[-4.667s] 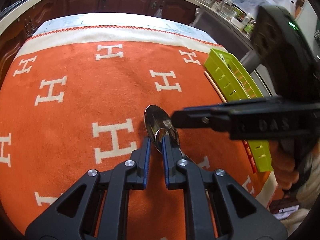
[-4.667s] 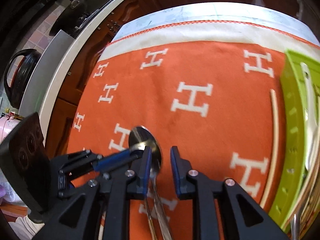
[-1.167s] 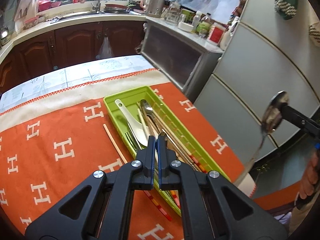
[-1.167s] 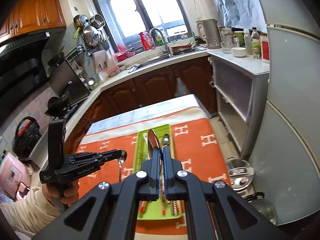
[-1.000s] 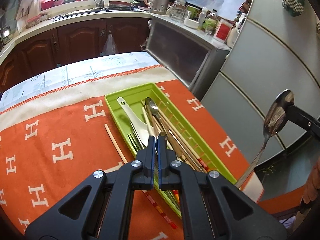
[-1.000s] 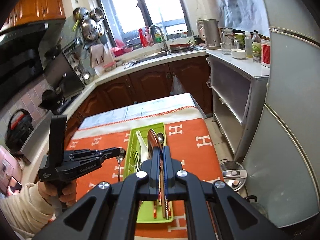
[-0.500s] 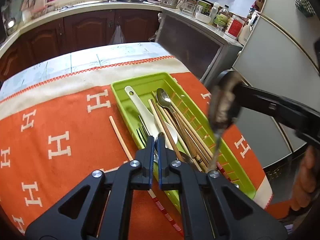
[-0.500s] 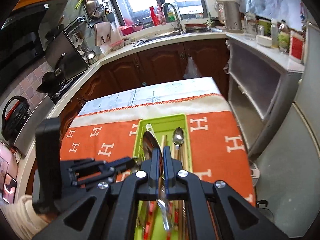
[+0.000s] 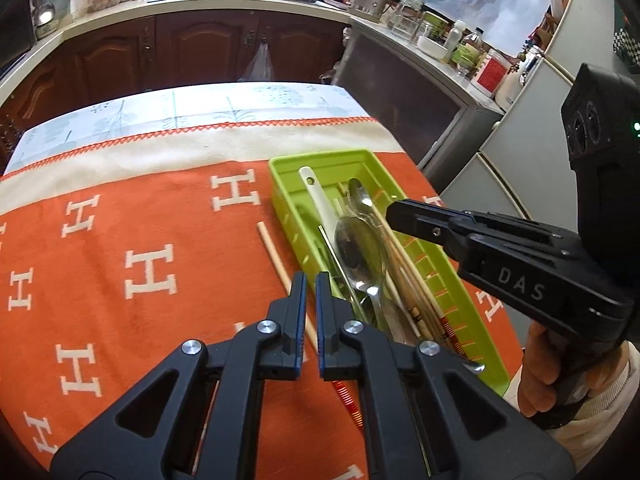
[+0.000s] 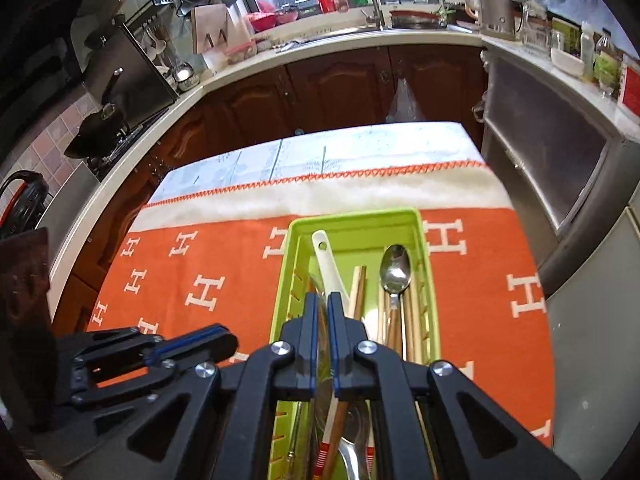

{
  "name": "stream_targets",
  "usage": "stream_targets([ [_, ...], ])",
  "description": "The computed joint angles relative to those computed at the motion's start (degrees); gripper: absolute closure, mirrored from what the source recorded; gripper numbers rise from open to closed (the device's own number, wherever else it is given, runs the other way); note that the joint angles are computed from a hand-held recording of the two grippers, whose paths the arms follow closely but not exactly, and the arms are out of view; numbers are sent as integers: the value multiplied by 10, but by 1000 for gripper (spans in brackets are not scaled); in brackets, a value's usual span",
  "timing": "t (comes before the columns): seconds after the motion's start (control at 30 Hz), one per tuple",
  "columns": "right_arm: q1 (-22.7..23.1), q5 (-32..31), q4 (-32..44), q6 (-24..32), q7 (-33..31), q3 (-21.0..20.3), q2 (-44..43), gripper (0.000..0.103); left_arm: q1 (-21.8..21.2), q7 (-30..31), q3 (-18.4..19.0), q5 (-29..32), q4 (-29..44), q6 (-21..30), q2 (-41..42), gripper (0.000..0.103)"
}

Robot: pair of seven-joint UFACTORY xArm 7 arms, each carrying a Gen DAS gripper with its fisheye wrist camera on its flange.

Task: Organize utensils
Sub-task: 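Move the left gripper to the last wooden chopstick and grasp it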

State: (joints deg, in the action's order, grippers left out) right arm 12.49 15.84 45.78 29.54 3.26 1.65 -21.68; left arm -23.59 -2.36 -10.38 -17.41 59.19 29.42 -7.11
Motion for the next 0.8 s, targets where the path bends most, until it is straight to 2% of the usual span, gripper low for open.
stream_targets([
  [0.17,3,11,5,9,4,-1,7,98,11,-21,5,14,-7,16,-12,98],
  [0.3,10,25,-2,19,4,-3,-7,98,25,-53,5,52,-13,33,-21,96],
  [0.37,14,32,-5,24,7,-2,-14,98,25,-52,9,47,-16,43,-24,88],
  [0.43,20,43,-9,30,10,-3,-20,98,25,-50,12,41,-22,46,-30,67],
  [0.5,25,52,-16,32,13,-3,-28,98,24,-47,12,35,-33,41,-37,59],
  [0.8,25,51,-63,41,66,9,-87,98,12,-53,3,29,-53,61,-40,59],
])
